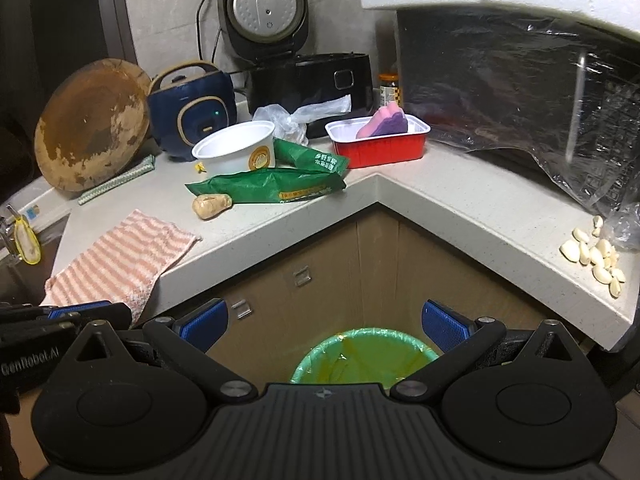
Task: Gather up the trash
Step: 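Reach the left tool to the white paper bowl and grip its rim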
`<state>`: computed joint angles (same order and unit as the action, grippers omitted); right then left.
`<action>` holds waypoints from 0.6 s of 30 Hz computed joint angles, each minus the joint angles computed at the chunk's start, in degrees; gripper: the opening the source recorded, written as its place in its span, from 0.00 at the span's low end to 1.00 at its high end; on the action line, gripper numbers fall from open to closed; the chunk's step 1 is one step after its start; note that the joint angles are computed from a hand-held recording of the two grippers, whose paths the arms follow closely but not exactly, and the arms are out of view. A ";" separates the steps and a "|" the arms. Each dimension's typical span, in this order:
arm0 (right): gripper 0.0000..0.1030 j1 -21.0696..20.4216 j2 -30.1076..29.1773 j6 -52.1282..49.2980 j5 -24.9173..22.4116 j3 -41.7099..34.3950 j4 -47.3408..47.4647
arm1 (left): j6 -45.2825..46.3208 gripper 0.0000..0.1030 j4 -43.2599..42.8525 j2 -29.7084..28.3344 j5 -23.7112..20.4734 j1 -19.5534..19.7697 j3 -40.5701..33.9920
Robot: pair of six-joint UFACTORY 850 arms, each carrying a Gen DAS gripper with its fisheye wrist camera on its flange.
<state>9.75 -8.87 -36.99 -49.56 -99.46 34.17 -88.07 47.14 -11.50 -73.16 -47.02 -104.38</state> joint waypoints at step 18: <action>1.00 13.57 -13.84 22.27 15.15 -15.99 -24.63 | 3.04 0.17 -6.27 10.84 37.41 27.11 16.93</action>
<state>23.32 -22.71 -14.72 -34.41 -115.46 9.55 -85.03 40.87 -0.66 -35.76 -19.91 -87.45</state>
